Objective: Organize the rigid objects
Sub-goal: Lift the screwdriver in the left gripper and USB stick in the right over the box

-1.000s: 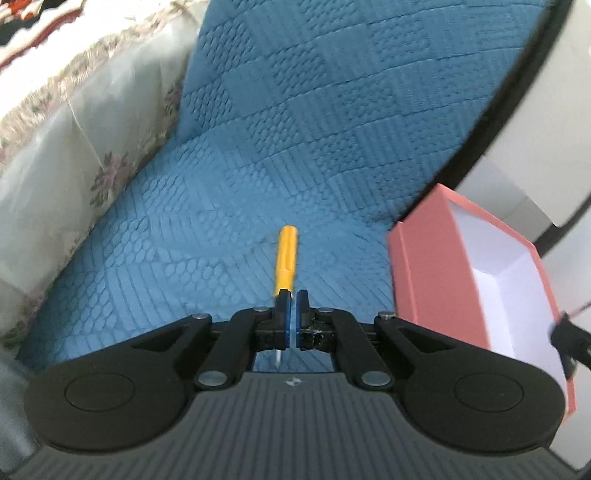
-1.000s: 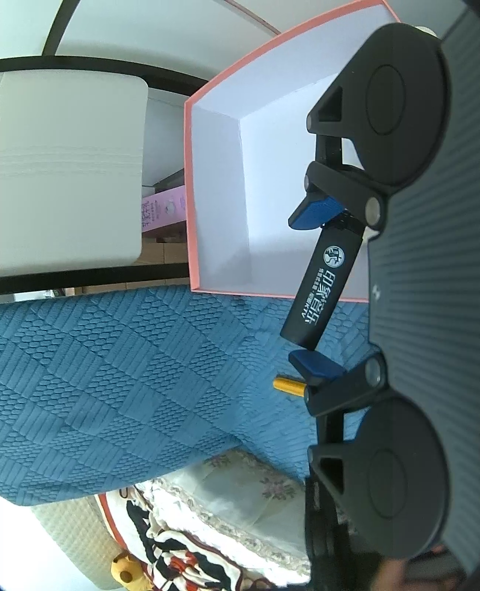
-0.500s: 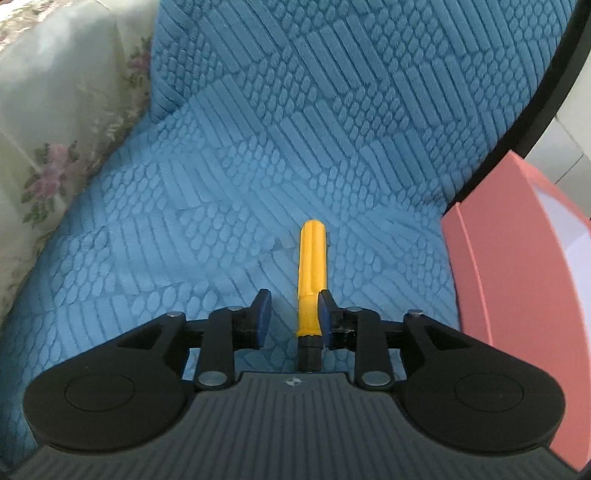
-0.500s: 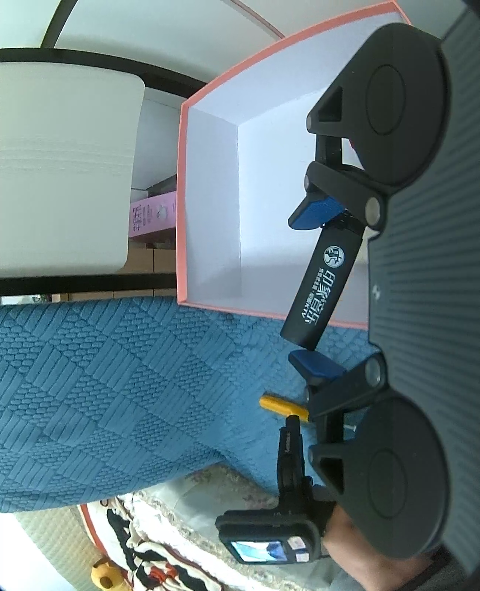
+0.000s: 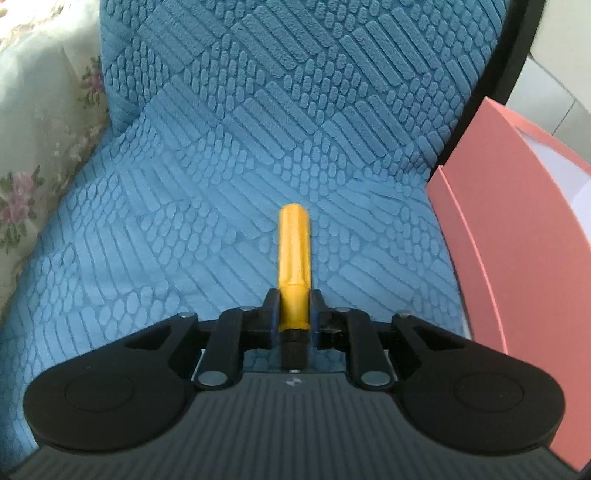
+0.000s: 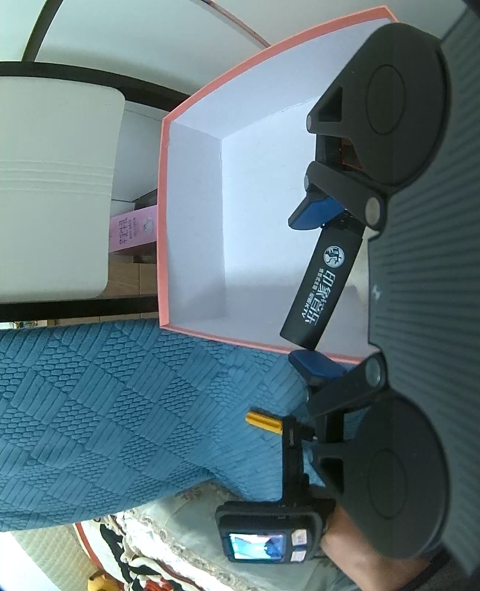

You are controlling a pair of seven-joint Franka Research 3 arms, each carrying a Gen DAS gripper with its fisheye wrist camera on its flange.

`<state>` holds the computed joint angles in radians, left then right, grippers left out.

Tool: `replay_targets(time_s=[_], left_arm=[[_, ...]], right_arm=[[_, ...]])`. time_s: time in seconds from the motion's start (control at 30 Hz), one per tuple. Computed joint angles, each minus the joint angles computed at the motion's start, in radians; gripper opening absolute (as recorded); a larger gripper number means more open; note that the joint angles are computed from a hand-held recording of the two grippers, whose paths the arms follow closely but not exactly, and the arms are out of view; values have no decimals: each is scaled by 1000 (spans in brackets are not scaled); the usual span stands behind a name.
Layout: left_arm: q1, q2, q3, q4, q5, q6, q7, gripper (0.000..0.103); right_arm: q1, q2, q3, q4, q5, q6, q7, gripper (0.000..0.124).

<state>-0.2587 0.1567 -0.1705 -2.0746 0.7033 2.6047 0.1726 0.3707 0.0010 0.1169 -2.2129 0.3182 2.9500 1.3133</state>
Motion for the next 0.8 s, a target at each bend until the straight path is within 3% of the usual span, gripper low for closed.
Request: replay_targets(time_s=[0.1, 0.4, 0.8], left_arm=[[11, -24, -1, -26, -30, 38, -5, 19], [4, -133, -43, -41, -102, 30, 6, 19], [-43, -151, -100, 113, -131, 8, 20, 19]], right_arm=[[-2, -4, -2, -6, -10, 2, 4, 74], [-1, -20, -4, -7, 84, 8, -85, 74], [-14, -59, -29, -2, 204, -4, -194, 74]])
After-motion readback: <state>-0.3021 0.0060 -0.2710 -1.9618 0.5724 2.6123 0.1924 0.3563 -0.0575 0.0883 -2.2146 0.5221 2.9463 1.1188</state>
